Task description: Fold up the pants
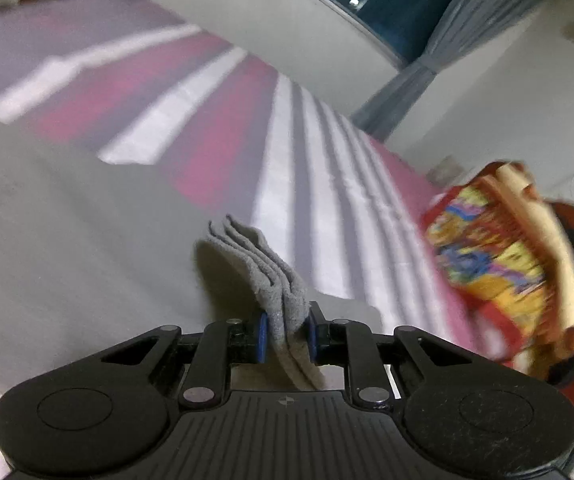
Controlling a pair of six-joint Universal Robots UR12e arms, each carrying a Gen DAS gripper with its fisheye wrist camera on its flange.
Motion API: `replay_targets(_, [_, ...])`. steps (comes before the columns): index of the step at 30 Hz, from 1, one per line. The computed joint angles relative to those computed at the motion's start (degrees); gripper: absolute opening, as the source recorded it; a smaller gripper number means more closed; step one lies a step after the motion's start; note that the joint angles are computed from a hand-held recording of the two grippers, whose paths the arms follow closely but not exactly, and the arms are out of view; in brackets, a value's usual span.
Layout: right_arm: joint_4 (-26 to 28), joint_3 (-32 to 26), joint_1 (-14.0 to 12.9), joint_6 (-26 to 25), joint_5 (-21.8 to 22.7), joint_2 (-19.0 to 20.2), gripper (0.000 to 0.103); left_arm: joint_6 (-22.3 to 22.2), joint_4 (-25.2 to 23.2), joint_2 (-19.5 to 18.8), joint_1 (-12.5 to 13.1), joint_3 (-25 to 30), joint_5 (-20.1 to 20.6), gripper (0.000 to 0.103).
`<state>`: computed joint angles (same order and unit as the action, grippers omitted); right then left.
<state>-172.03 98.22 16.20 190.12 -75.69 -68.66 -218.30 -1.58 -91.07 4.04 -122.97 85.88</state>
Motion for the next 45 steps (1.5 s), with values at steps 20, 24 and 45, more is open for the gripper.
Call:
replay_targets(20, [9.5,-5.2,4.6,-11.9,-3.3,2.7,0.039,3.8,-4.8,1.1,-0.3,0.7,5.9,0.024])
replay_targets(24, [10.4,-5.6,5.0,-12.9,-3.8,3.2,0.039,0.3,-4.2,1.9,0.3,0.4,8.1,0.024])
replay_targets(45, [9.2,-6.5,6.0,-13.7,-4.8,5.8,0.043,9.3,-13.2,-5.3,-1.5,4.1,4.5,0.024])
